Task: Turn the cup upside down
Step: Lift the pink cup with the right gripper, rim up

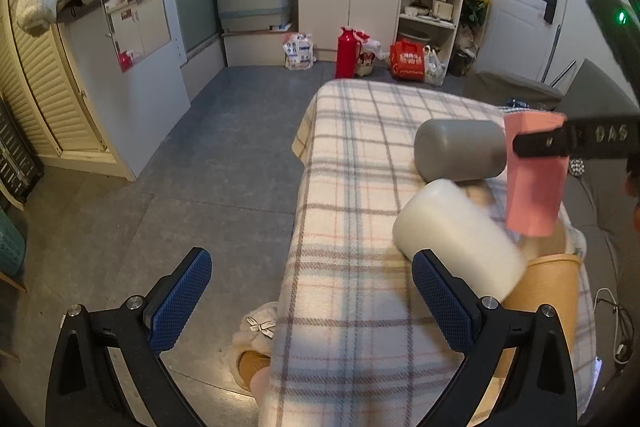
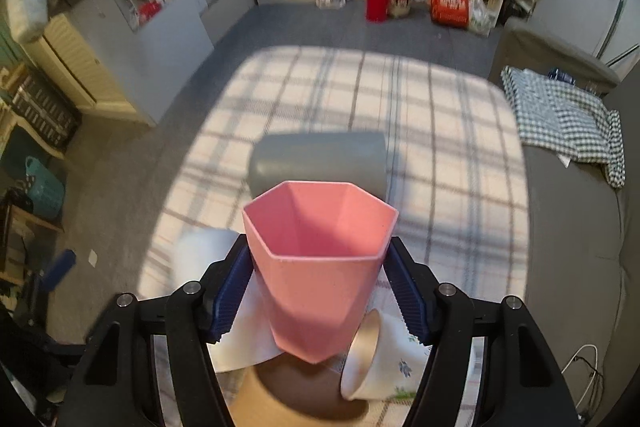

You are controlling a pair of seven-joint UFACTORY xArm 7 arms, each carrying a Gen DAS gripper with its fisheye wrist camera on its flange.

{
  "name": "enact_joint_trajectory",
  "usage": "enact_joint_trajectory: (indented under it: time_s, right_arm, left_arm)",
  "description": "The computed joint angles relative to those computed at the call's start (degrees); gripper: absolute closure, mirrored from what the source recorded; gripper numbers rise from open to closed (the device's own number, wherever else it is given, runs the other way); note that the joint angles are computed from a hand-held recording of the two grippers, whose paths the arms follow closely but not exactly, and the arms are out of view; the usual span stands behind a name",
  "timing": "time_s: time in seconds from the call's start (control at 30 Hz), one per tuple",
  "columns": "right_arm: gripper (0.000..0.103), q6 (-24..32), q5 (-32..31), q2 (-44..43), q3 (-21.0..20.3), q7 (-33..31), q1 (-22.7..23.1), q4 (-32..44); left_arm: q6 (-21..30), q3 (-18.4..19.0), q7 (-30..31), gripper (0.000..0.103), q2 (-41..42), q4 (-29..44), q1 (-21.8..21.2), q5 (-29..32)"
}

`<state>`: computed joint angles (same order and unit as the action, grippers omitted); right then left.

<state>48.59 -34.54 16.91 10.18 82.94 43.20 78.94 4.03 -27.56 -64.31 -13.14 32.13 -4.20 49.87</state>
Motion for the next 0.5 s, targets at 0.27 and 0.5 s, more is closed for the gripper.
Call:
enact_joint_trajectory:
  time_s: [0.27,0.5]
  right_arm:
    - [0.037,7.55,-5.59,-7.59,3.55,5.63,3.40,-0.14]
    - [0.037,14.76,-6.52,-11.18,9.52,12.73,7.07,-1.41]
  left_arm:
    - [1.26,3.46,7.95,0.000,-11.29,-4.75,-7.45,-11.69]
    - [4.57,3.93,12.45,0.000,-22.54,-9.77,-13.77,-20.01]
